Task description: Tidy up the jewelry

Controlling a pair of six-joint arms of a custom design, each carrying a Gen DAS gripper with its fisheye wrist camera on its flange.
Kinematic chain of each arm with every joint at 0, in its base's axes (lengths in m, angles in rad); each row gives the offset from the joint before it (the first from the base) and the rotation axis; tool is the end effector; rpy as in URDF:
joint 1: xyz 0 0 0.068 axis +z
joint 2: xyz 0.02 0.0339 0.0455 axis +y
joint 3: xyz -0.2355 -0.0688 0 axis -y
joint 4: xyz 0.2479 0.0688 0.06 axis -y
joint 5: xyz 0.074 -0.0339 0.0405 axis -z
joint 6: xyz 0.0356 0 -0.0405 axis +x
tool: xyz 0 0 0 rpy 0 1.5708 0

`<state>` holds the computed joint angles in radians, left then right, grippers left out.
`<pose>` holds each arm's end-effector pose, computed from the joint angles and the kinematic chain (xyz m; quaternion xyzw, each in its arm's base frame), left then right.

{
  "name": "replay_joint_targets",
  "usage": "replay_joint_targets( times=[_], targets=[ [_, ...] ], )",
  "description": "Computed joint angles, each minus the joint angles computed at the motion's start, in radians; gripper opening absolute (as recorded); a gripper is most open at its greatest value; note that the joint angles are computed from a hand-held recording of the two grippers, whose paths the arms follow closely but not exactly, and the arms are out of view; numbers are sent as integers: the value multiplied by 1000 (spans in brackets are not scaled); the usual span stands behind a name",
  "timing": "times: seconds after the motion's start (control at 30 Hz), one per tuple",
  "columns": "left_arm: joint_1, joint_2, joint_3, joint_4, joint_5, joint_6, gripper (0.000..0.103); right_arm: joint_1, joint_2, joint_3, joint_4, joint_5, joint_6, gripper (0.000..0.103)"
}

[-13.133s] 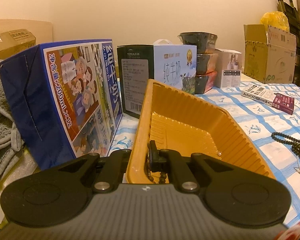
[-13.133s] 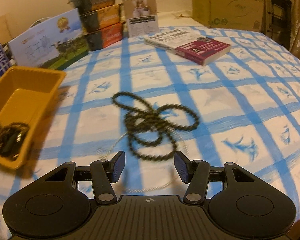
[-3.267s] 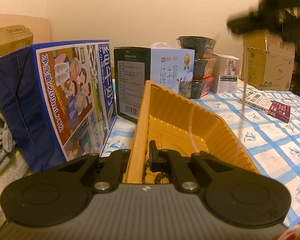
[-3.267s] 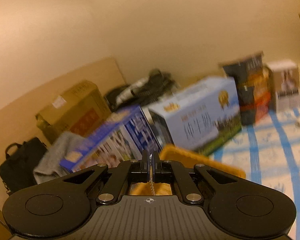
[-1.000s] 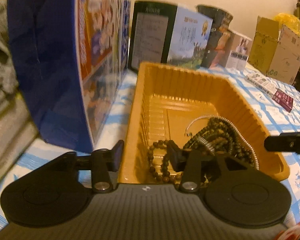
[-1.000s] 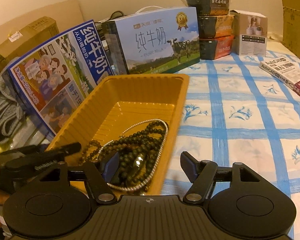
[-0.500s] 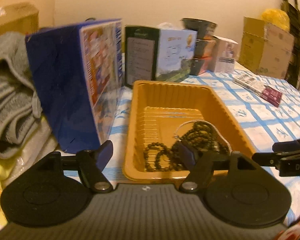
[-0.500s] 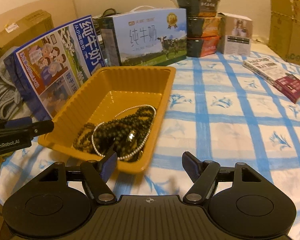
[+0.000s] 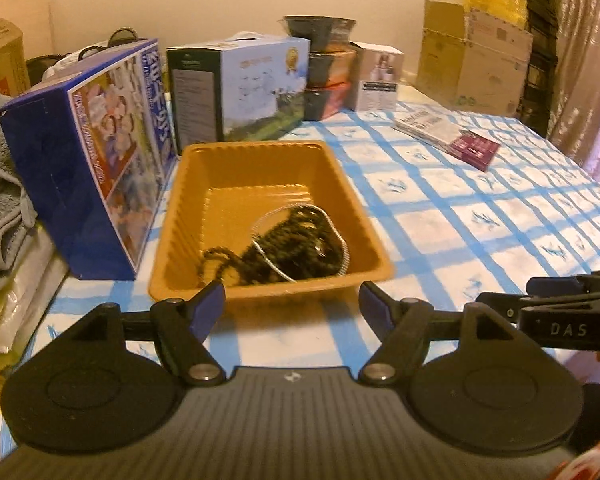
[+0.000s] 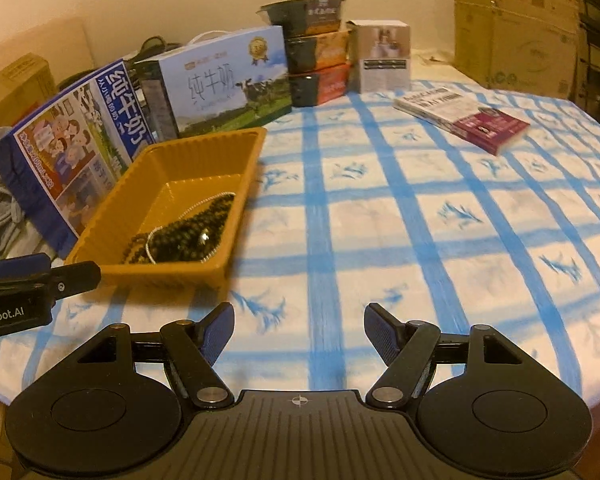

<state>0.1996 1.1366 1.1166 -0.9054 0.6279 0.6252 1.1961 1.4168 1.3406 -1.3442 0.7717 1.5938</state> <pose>0.2314 0.0255 0.3000 0.2862 0.8610 -0.1474 0.3937 0.1148 0.2241 0.2888 0.2102 0.9001 0.0029 0.3817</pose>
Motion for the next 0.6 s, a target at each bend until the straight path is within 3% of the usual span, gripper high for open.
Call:
replay_joint_targets(
  times=[0.3,0.6],
  targets=[
    [-4,-122,-39,-143,-15,64,72,128,9,34,-153,-3,220,72],
    [-51,-170,-56,-155,-64,38,72,166,3,31,-209,-4,273,72]
  ],
)
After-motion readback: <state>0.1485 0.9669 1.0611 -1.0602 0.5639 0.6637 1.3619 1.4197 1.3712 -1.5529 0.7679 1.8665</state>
